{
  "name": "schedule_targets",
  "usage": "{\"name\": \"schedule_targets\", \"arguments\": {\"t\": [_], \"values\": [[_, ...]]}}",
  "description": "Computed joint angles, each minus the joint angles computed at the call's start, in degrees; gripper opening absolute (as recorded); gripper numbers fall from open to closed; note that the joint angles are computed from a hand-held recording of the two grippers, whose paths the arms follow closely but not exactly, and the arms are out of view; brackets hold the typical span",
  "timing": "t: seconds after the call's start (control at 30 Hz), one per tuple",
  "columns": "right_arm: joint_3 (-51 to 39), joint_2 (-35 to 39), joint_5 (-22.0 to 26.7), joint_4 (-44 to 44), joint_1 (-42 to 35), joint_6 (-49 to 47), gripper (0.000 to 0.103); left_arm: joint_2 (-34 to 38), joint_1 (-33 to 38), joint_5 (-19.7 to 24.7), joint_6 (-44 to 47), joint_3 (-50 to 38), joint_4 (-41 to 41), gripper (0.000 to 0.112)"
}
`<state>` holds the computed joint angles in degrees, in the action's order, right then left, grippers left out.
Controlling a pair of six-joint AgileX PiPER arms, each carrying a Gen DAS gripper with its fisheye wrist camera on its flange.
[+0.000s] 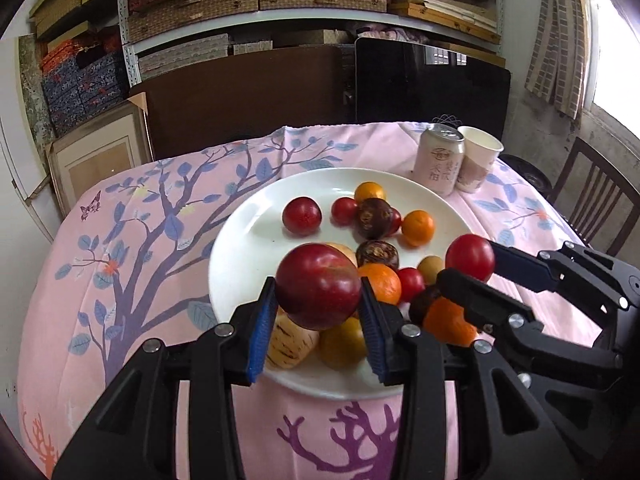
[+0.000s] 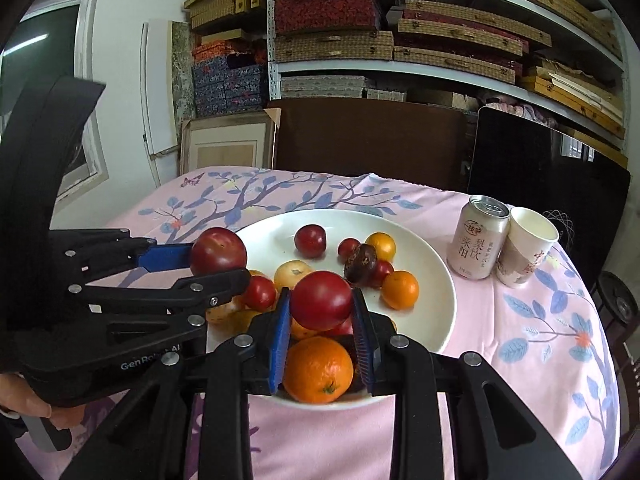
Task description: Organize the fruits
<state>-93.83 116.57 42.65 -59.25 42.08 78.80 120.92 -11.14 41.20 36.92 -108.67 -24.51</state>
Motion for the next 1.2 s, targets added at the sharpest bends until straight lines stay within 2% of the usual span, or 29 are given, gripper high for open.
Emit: {"name": "schedule_targets", "arguments": {"t": [0.07, 0.1, 0.13, 0.17, 0.2, 0.23, 0.27, 0.33, 0.47, 0.57, 0.63, 0.73, 0.83, 0.9, 1.0, 1.1, 1.2], "values": [[-3.2, 2.5, 2.1, 0.9, -1.0, -3.2, 0.038, 3.1, -1.2, 0.3, -7.0, -4.8, 6.0, 0.04], [-3.9, 3.2, 3.1, 0.9, -1.2, -4.1, 0.049, 4.3, -1.5, 0.9, -10.4, -6.5, 8.3, 0.044], [-3.2, 2.9, 1.9, 1.4, -1.7, -4.5, 0.052, 4.5, -1.5, 0.5, -11.6, -6.4, 8.2, 0.051], [-2.2, 2.3, 0.9, 1.3, -1.9, -4.0, 0.052, 3.4, -1.5, -2.1, -11.8, -4.0, 7.4, 0.071], [-1.8, 2.3, 1.6, 0.1, -1.3, -2.2, 0.053, 1.3, -1.8, -7.1, -13.4, 0.1, 8.6, 0.081], [-0.7, 1.5, 1.9, -1.1, -1.1, -0.6, 0.056, -0.1, -2.1, -9.9, -14.6, 2.6, 9.8, 0.084], [0.2, 0.9, 1.9, -1.6, -1.0, 0.5, 0.058, -0.7, -2.1, -10.3, -13.9, 3.8, 9.0, 0.087], [3.3, -1.4, 0.6, -1.1, -0.9, 3.2, 0.059, -1.5, -1.2, -7.4, -12.0, 4.0, 5.8, 0.087], [10.0, -6.5, -0.1, -0.3, 1.0, 8.3, 0.061, -7.5, -0.5, -9.5, -8.1, 12.7, 2.9, 0.091], [14.8, -10.5, 0.2, 0.7, 3.8, 12.2, 0.071, -12.7, 0.4, -10.2, -3.2, 20.1, -0.9, 0.093], [16.8, -12.2, 2.9, 1.5, 6.7, 14.2, 0.08, -16.8, 1.0, -11.3, -0.6, 25.9, -2.8, 0.094], [17.0, -12.5, 9.9, 3.9, 11.8, 15.0, 0.089, -23.2, 2.2, -13.6, 3.6, 35.1, -6.5, 0.094], [17.3, -12.0, 15.3, 4.4, 16.8, 16.7, 0.096, -29.8, 4.5, -14.7, 12.8, 44.0, -14.6, 0.098], [18.2, -12.0, 17.0, 4.3, 19.9, 19.9, 0.099, -33.3, 6.2, -14.3, 17.8, 48.9, -18.6, 0.098], [17.7, -10.8, 18.7, 4.8, 23.0, 21.4, 0.099, -37.9, 8.5, -14.3, 26.4, 55.9, -24.4, 0.098], [16.1, -9.0, 20.3, 5.6, 24.9, 21.5, 0.099, -42.4, 9.3, -16.6, 30.9, 61.9, -26.9, 0.097], [15.7, -8.3, 19.9, 6.2, 25.5, 22.4, 0.099, -44.8, 11.8, -14.7, 33.6, 64.1, -28.0, 0.097]]}}
